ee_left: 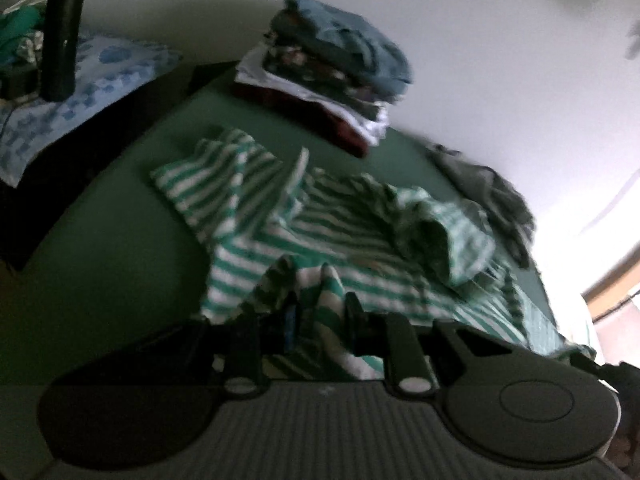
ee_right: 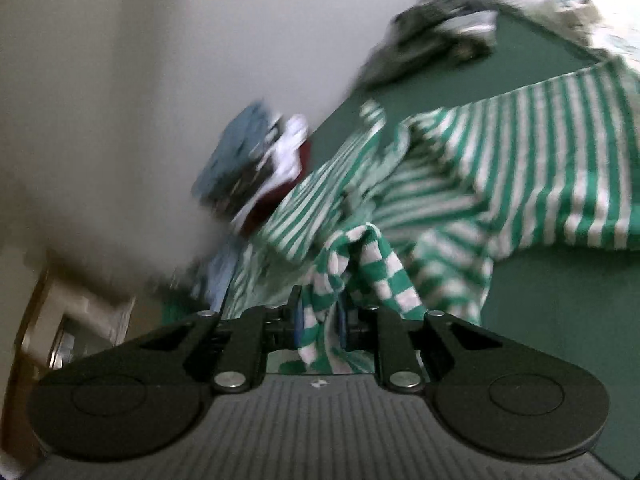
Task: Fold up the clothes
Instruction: 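Lift the shirt hem with both grippers and shake it out over the table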
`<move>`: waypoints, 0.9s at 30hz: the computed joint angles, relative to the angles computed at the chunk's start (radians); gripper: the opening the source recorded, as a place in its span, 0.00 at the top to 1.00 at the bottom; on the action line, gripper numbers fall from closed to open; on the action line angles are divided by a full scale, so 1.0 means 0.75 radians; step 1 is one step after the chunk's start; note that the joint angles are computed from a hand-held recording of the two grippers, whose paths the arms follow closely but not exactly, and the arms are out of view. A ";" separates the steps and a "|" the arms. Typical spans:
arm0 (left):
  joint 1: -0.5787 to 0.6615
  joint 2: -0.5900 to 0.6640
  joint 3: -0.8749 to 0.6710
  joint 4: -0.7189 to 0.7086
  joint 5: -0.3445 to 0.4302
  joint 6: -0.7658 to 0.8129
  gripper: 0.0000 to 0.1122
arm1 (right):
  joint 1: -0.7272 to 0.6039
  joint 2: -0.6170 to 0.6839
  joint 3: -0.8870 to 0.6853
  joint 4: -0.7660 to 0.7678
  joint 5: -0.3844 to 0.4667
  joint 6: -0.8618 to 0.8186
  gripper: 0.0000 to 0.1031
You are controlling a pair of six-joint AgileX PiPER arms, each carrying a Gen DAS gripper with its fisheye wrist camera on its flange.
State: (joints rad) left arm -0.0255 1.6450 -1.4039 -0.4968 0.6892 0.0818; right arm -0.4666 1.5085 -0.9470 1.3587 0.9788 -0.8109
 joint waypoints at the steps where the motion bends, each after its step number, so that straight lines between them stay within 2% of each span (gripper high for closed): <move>1: 0.004 0.043 -0.031 0.013 -0.003 -0.026 0.83 | 0.025 0.019 -0.019 -0.002 -0.059 0.029 0.83; 6: 0.038 0.273 -0.201 0.049 0.029 -0.155 0.83 | 0.126 0.146 -0.093 -0.032 -0.289 0.149 0.83; 8: 0.044 0.349 -0.269 0.055 0.040 -0.191 0.82 | 0.135 0.204 -0.120 -0.040 -0.331 0.184 0.81; 9: 0.043 0.376 -0.296 0.060 0.035 -0.201 0.80 | 0.141 0.229 -0.134 -0.041 -0.347 0.207 0.81; 11: 0.032 0.438 -0.379 0.118 0.041 -0.258 0.64 | 0.160 0.269 -0.145 0.006 -0.382 0.185 0.81; 13: 0.033 0.486 -0.452 0.116 0.050 -0.262 0.61 | 0.178 0.299 -0.153 0.059 -0.412 0.143 0.79; 14: 0.035 0.510 -0.490 0.112 0.056 -0.263 0.54 | 0.187 0.309 -0.164 0.066 -0.419 0.145 0.76; 18: 0.061 0.577 -0.607 0.099 0.117 -0.251 0.53 | 0.177 0.302 -0.212 -0.024 -0.393 0.239 0.71; 19: 0.078 0.568 -0.596 0.055 0.127 -0.221 0.52 | 0.183 0.275 -0.195 -0.007 -0.415 0.224 0.67; 21: 0.107 0.539 -0.562 -0.010 0.140 -0.168 0.48 | 0.196 0.197 -0.132 0.067 -0.503 0.171 0.46; 22: 0.115 0.512 -0.535 -0.017 0.144 -0.145 0.46 | 0.205 0.149 -0.091 0.127 -0.568 0.129 0.29; 23: 0.124 0.477 -0.501 -0.023 0.150 -0.110 0.45 | 0.203 0.105 -0.060 0.170 -0.607 0.099 0.28; 24: 0.133 0.444 -0.467 -0.040 0.157 -0.068 0.43 | 0.191 0.075 -0.050 0.159 -0.593 0.089 0.29; 27: 0.170 0.335 -0.351 -0.155 0.218 0.118 0.31 | 0.169 0.035 -0.104 -0.101 -0.390 0.055 0.34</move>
